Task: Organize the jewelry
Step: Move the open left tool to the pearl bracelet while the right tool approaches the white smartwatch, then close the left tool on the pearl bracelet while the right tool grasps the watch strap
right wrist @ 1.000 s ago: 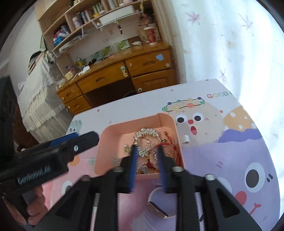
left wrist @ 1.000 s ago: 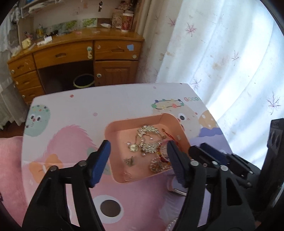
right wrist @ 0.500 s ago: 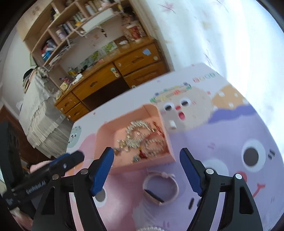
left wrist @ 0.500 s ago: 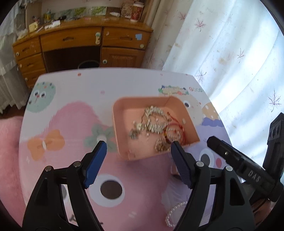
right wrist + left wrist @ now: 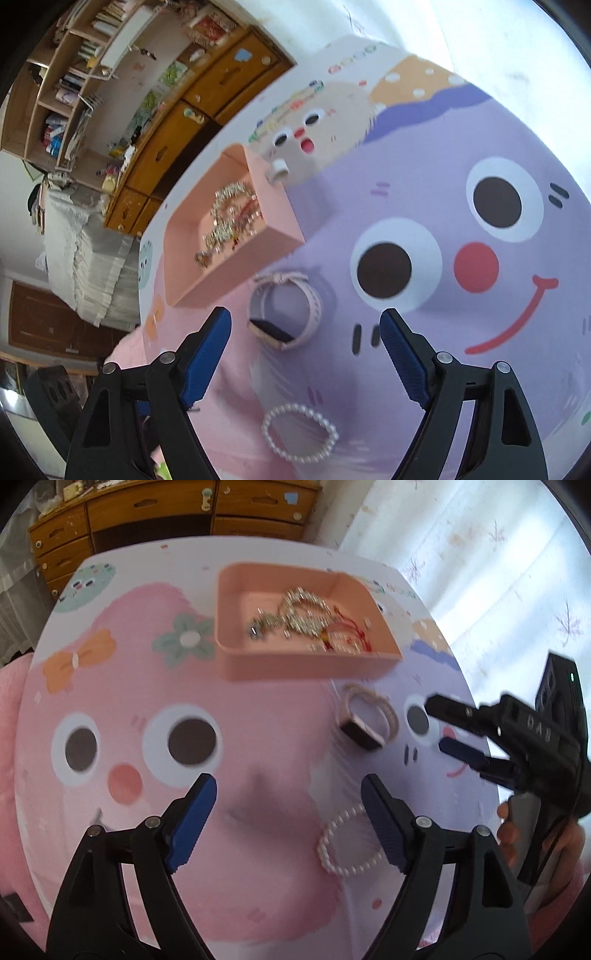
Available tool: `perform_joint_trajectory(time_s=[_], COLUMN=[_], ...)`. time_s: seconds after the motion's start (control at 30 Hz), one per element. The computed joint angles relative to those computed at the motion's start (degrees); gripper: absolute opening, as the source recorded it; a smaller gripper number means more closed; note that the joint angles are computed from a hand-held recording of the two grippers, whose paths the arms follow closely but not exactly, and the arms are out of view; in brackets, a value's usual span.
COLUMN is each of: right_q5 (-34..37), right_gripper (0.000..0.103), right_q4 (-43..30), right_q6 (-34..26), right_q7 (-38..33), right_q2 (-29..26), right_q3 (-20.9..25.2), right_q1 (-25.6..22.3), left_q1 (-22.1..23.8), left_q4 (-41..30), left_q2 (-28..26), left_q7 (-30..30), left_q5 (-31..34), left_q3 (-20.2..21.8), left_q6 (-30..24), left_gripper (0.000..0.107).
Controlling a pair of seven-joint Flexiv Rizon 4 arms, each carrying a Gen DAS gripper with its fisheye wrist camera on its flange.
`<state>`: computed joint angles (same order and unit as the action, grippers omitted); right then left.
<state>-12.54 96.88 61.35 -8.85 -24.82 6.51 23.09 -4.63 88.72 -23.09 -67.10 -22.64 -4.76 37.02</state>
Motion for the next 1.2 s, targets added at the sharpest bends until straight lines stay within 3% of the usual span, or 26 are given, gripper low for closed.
perform_joint_trajectory(time_s=[0.17,0.3,0.57,0.9,1.2], right_q5=[8.74,14.28,20.17,18.66,15.14], right_gripper=[0.086,0.087,0.089,0.089,0.089], right_q4=[-3.31,-6.39,-12.52,-18.43,-24.83], right_q6=[-3.37,-7.20,-15.48,-21.90,-26.69], right_q7=[-8.27,-13.57,-21.91,-30.51,-37.31], right_q2=[-0.94,-1.72,-3.97,-7.62,-12.06], right_q3=[5.10,6.55,6.82,5.28,4.23], right_q1=[-3.96,-5.46,-6.52,-5.43,-3.44], left_q1=[-2.19,-4.36,-8.44,-10.55,-12.14], left_q4=[4.94,9.58,16.58,19.77,19.44], left_q2=[3.70,6.38,8.80,8.91,8.18], left_q7=[-2.68,-6.36,-13.53,-22.13,-28.04], left_q5=[2.45,3.66,9.25,17.94,24.72], left_q3=[0.62,0.67,0.72,1.85,2.99], left_q6=[-0.99,0.99,10.89,21.60,25.14], left_gripper=[0.080,0.081,0.081,0.081,0.076])
